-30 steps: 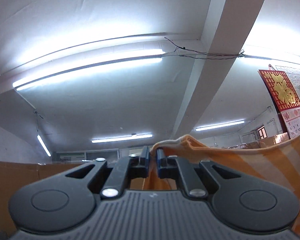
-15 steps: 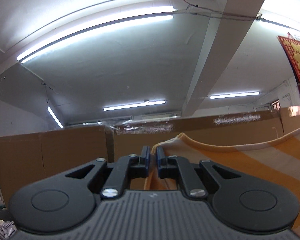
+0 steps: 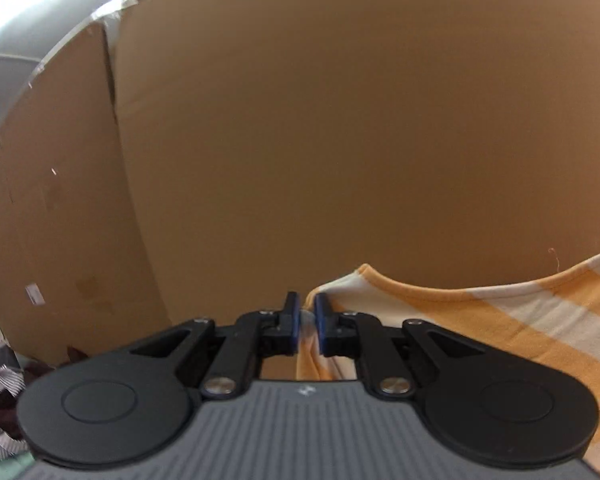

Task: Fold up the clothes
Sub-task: 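Raise the shirt high with both grippers and swing it over the table, then lay the shirt flat on the towel and open both grippers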

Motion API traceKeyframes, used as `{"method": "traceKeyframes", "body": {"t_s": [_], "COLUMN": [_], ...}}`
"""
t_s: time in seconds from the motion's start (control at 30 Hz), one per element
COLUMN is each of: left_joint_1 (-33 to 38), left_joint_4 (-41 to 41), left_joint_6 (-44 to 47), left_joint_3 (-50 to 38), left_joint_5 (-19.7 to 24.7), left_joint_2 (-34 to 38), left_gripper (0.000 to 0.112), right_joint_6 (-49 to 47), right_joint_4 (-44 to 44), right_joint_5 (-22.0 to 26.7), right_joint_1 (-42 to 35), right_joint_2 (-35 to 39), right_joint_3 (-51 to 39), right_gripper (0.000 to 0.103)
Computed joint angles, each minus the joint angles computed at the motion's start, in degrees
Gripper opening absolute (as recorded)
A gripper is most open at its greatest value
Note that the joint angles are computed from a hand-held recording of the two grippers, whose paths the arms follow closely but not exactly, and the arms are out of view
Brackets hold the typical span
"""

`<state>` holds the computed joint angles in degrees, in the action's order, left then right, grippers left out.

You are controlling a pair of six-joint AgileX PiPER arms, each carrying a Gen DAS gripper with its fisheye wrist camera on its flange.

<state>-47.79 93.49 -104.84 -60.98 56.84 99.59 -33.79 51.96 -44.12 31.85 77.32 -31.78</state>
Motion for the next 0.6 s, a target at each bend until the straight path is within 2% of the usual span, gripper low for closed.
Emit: {"method": "traceKeyframes", "body": {"t_s": [0.1,0.2,0.33,0.4,0.43,0.47,0.5,0.53,0.57,0.6], "left_joint_1": [3.67,6.70,8.98,10.18,10.78,11.60,12.73,14.56,16.70,18.15], "left_joint_4": [-0.63,-3.25,-5.52,-7.75,-7.99,-7.63,-8.11,-7.73,-6.96,-4.07], "left_joint_6": [0.81,3.76,9.82,13.38,13.88,13.81,14.85,15.02,14.84,12.38], "left_joint_3": [-4.42,-7.67,-10.29,-11.52,-11.56,-10.90,-9.92,-7.30,-4.52,-0.95], "left_joint_5": [-4.48,-10.13,-14.63,-16.19,-16.76,-17.82,-20.04,-24.38,-29.27,-32.20], "left_joint_2": [8.44,13.41,17.69,18.86,18.86,18.06,16.61,13.52,10.24,6.48], "left_gripper": [0.009,0.011,0.020,0.031,0.034,0.043,0.049,0.050,0.051,0.051], "right_joint_6": [5.07,8.19,4.33,-0.56,-0.60,0.31,1.10,2.56,6.31,11.47], "right_joint_4": [-4.12,-6.29,-3.00,1.86,2.68,2.75,2.92,2.42,0.59,-2.93], "right_joint_5": [1.30,4.77,7.20,9.12,10.08,11.01,11.98,12.86,12.51,12.42], "right_joint_1": [-4.32,-7.11,-7.94,-8.04,-8.54,-9.19,-9.86,-10.60,-11.33,-12.31], "right_joint_2": [10.96,19.44,25.21,27.20,26.83,26.19,25.54,24.95,22.73,19.13], "right_joint_3": [-3.47,-7.18,-10.34,-12.57,-12.62,-12.37,-12.16,-11.83,-9.99,-7.01], "right_gripper": [0.003,0.003,0.005,0.013,0.027,0.036,0.037,0.037,0.037,0.037]}}
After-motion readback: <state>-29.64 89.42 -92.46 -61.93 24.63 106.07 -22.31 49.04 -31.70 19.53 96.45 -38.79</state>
